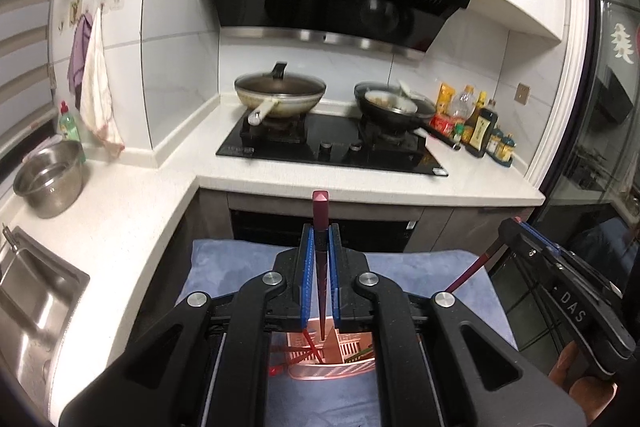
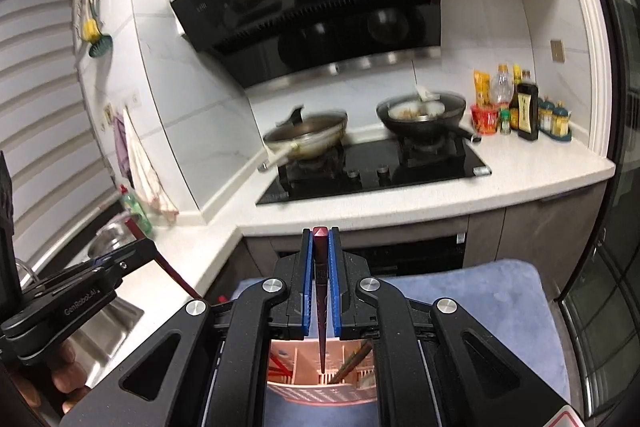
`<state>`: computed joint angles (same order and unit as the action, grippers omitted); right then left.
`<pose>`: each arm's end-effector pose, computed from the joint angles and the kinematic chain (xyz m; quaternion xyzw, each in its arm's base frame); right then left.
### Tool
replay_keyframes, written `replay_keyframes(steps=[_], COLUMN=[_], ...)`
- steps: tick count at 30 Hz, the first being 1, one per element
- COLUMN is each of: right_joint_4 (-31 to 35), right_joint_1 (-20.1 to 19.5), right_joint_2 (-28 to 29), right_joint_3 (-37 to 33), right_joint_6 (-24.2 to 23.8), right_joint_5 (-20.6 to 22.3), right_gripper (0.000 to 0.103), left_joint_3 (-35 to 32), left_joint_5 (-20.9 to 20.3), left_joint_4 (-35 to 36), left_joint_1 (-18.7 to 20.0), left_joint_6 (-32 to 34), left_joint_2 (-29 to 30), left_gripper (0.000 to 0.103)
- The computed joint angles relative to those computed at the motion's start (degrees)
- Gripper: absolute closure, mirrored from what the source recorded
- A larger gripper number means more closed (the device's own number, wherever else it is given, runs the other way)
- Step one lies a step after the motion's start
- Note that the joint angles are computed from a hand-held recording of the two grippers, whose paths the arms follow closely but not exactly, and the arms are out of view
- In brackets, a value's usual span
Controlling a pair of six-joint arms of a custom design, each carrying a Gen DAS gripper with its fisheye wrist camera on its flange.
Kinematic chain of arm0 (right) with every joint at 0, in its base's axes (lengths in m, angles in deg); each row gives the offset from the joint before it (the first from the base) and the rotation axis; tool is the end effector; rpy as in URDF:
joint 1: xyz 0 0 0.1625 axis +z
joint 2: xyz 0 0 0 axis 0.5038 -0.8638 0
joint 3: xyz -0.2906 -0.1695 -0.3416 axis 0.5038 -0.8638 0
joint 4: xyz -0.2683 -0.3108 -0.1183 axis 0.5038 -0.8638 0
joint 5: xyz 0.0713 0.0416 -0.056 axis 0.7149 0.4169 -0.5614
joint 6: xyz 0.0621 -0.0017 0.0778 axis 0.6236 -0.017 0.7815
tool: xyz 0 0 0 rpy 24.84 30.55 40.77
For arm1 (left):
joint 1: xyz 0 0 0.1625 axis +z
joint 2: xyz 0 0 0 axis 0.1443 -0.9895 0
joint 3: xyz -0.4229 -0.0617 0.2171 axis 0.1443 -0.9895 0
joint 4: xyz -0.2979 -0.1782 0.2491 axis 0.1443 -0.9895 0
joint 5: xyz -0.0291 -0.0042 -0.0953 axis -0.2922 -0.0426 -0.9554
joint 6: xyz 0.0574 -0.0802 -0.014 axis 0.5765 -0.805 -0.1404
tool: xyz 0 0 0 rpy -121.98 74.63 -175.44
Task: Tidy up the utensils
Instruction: 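Lift both dark red chopsticks and carry them over the pink holder, then open both tools to drop the chopsticks into the pink holder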
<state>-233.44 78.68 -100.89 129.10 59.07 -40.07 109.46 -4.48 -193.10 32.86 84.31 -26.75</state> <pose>0.3161 -0.6200 0.3080 0.2099 -0.8330 0.4837 0.1676 -0.3720 -0.6134 0.2804 0.1777 0.8268 -0.4537 0.2812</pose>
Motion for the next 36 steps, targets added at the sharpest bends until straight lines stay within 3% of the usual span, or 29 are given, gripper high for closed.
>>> replay_keyframes(steps=[15,17,19,20,36], right_joint_4=[4.6,3.9,3.4,3.4,1.1], right_joint_1=[-2.5,-2.4,-2.3,-2.2,0.0], right_joint_2=[3.1,3.2,3.1,3.0,-0.6], right_joint_3=[-1.3,-1.1,-0.8,-0.7,5.0], right_joint_6=[0.8,0.5,0.2,0.1,-1.0], right_joint_5=[-1.7,-1.9,-2.2,-2.1,-1.9], right_gripper=[0.095,0.094,0.091,0.091,0.083], left_joint_3=[0.0,0.3,0.4,0.6,4.5], left_joint_5=[-1.4,-1.2,-0.9,-0.3,1.5], left_joint_4=[4.7,5.1,4.9,4.3,4.0], left_joint_1=[2.9,2.8,2.8,2.6,-0.3], left_joint_6=[-4.9,-5.8,-5.8,-5.7,-6.4], left_joint_2=[1.1,0.9,0.8,0.8,-1.7], left_gripper=[0.095,0.090,0.073,0.071,0.071])
